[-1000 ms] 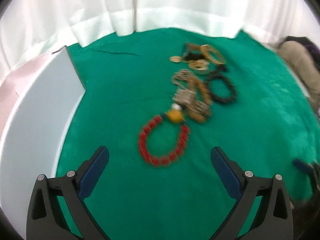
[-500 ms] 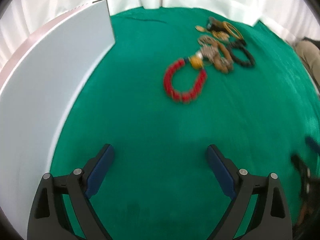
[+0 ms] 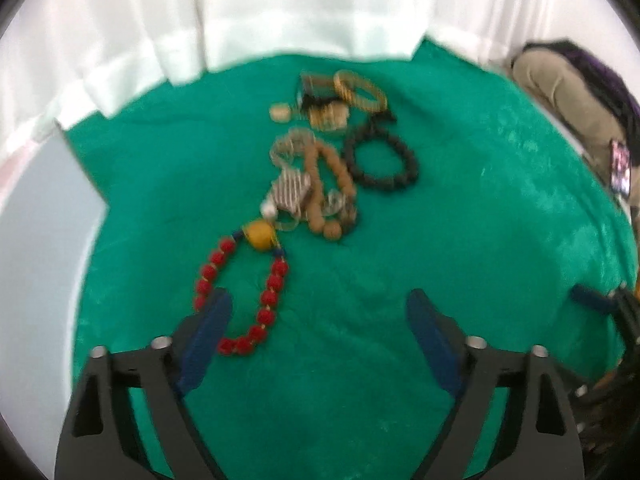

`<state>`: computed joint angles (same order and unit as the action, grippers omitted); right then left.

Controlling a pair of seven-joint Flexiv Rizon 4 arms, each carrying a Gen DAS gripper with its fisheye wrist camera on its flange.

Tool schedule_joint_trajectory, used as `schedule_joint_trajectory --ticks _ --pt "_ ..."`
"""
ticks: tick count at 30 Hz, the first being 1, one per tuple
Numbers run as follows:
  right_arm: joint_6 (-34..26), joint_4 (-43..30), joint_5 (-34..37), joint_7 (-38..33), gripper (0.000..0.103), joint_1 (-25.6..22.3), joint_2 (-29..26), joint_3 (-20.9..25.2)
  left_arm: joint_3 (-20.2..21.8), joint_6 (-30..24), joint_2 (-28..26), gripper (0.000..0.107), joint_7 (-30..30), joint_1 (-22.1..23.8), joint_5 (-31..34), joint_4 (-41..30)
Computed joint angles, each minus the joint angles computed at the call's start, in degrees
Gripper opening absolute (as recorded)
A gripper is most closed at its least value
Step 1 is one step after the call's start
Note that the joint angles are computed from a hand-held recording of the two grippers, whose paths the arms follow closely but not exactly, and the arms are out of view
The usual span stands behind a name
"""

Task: Organize jewelry
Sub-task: 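Move the left tool to the red bead bracelet and grasp it by the yellow bead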

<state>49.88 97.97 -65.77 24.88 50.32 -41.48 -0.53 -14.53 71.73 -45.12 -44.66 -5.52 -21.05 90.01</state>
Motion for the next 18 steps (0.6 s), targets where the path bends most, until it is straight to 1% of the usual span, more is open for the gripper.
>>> schedule_joint_trajectory --ticks 1,2,3,6,10,13,16,17,18 --pt "0.0 0.1 0.0 0.0 0.088 0.0 0.0 0.0 0.5 -1.1 0.0 0.078 -0.2 -0.1 0.3 0.1" --pt "0.0 0.1 0.0 0.1 0.088 0.0 0.1 0.0 -0.8 1.5 0.4 0.078 1.6 0.8 0.2 1.9" --pt "0.0 0.0 0.0 0.0 0.088 0.0 0.0 0.1 -1.0 0.2 1.0 0.078 2.4 1.3 0.5 2.7" --pt "-0.1 0.1 0.0 0.1 0.088 0.0 0.1 0.1 -2.4 -2.7 4.8 0.078 6.4 4.2 -0.3 8.2" --pt "-0.1 0.1 -0.1 0.1 0.088 0.0 0.1 0.1 -0.7 -6.0 9.5 0.08 9.5 5.6 -1.6 13.6" --pt "-0.2 0.1 0.0 0.1 0.088 0.0 0.1 0.1 0.5 -7.4 10.6 0.08 6.8 4.7 -4.6 13.7" --pt "-0.2 0.0 0.0 0.0 0.088 0.0 0.1 0.2 2.1 -4.8 9.6 0.078 3.0 2.1 -5.2 12.6" --pt "-0.2 0.0 0.0 0.0 0.088 0.0 0.1 0.2 3.4 -4.3 9.2 0.073 1.3 0.6 -4.0 11.7" --pt "-0.2 0.0 -0.1 0.0 0.088 0.0 0.1 0.1 4.6 -4.4 8.3 0.064 -0.5 -0.9 -2.5 10.3"
